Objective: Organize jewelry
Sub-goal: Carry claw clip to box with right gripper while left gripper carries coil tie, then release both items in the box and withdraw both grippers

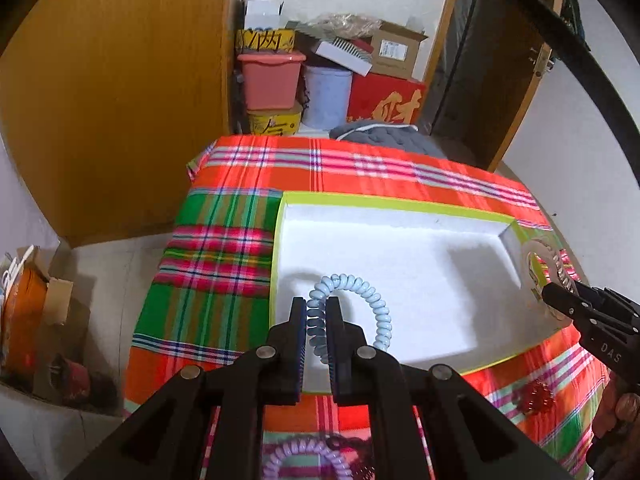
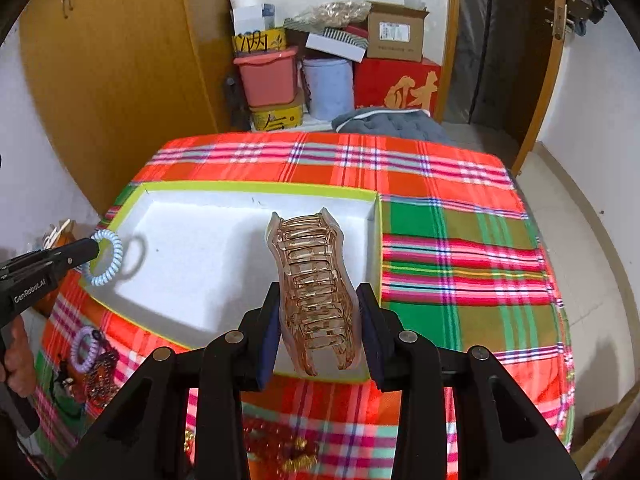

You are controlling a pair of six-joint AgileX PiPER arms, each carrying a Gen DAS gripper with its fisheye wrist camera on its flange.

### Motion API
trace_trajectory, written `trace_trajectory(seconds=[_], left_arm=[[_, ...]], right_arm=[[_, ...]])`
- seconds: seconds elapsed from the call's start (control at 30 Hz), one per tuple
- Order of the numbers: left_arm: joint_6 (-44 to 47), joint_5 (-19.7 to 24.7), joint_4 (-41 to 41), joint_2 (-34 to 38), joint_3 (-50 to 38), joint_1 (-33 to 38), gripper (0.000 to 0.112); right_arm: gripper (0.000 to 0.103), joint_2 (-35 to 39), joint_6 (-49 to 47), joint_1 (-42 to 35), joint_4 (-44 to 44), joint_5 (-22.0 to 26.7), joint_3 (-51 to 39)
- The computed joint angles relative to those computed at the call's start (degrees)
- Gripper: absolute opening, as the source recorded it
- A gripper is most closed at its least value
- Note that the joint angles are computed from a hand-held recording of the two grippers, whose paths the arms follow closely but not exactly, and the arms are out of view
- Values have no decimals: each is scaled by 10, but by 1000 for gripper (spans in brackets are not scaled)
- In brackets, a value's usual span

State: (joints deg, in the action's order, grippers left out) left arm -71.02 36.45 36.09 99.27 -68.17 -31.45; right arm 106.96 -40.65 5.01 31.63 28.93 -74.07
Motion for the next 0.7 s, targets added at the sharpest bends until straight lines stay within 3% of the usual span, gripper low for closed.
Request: trace_trajectory(seconds=[0.23, 0.47, 0.53, 0.6, 0.7], left_arm=[[10, -12, -13, 18, 3, 11, 9], [7, 10, -9, 27, -9, -1, 10], [12, 11, -15, 26, -9, -2, 10], [11, 19, -14, 24, -12, -5, 10], [-5, 29, -1, 16, -10, -12, 15]], right_arm=[[37, 22, 44, 5, -41, -1, -12], [37, 21, 44, 3, -44, -7, -6], [39, 18, 35, 3, -40, -6, -2], [49, 7, 10, 1, -18, -9, 8], [52, -8, -2, 2, -9, -20, 22]])
